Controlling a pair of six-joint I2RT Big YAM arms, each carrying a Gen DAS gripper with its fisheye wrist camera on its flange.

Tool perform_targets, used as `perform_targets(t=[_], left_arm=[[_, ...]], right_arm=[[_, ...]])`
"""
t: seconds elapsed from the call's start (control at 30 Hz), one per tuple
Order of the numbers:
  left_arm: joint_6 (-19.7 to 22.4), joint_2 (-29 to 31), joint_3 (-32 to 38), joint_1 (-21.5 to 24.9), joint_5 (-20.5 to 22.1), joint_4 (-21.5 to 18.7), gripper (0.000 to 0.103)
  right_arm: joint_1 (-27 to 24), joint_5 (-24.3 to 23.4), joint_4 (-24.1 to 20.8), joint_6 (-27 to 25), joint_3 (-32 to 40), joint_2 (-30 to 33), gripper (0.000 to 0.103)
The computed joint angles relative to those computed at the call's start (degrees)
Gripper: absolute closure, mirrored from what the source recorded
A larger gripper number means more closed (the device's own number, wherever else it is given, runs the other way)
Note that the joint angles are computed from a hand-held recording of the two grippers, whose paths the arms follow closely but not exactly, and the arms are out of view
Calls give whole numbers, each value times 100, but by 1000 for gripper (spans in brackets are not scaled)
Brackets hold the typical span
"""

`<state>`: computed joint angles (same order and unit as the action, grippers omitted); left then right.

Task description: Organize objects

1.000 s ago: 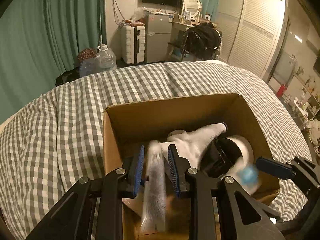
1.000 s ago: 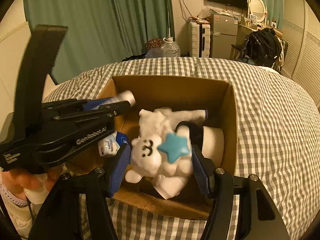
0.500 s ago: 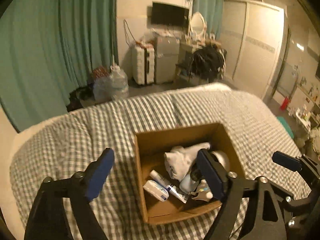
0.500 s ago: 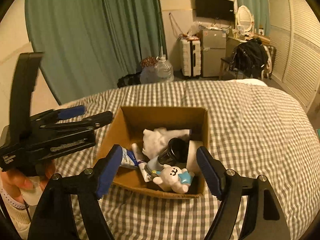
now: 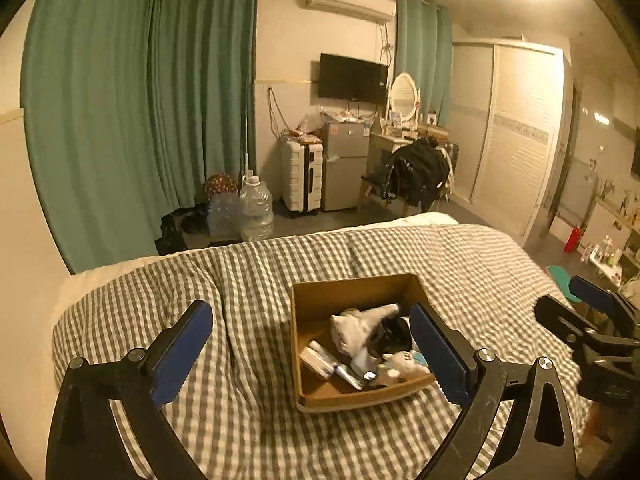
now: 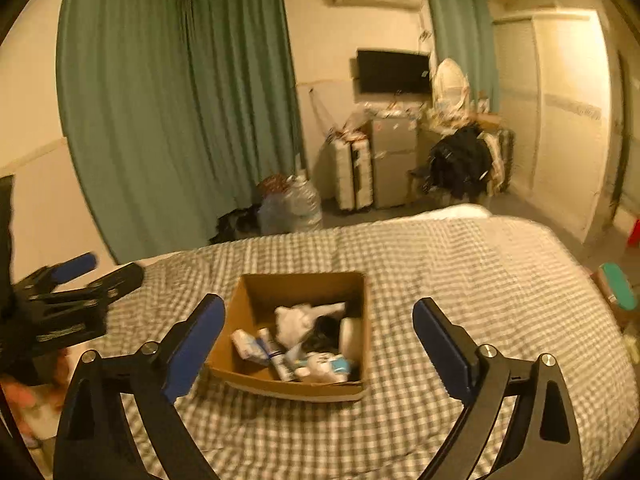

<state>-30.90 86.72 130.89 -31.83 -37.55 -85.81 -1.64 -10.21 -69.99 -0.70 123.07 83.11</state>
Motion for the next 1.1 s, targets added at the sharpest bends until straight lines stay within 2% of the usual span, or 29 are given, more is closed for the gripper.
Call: perform_targets(t=[0.13, 0.2, 0.3, 0.4, 0.5, 0.67, 0.77, 0.93, 1.1], left_arm=[[-217, -240, -531, -360, -753, 177, 0], [-334, -335, -777, -442, -885, 268, 0], [-344, -523, -1285, -576, -1021, 593, 0], [-170, -609, -1816, -698, -1465, 953, 0], [-259, -609, -2240, -751, -1801, 1025, 0], [-698, -675, -2788, -631, -1575, 1097, 0], [-924, -692, -2980, -627, -1587, 1074, 0], [-1064, -654, -3047, -624, -1491, 934, 0], [-1113, -739, -3111, -609, -1326, 1061, 0]], right_arm=[[2, 185, 532, -283, -629, -383, 4], [-24, 210, 746, -367, -856, -509, 4], [-73, 298, 1331, -398, -1468, -826, 2], [-152, 251, 1916, -285, -2090, -1091, 2], [-222, 267, 2370, -245, -2595, -1235, 2], [-323, 153, 2794, -310, -3175, -1299, 1], [-351, 267, 2715, -395, -3271, -1203, 1], [-349, 260, 2701, -493, -3318, -1150, 1], [-317, 312, 2733, -531, -3346, -1174, 1]])
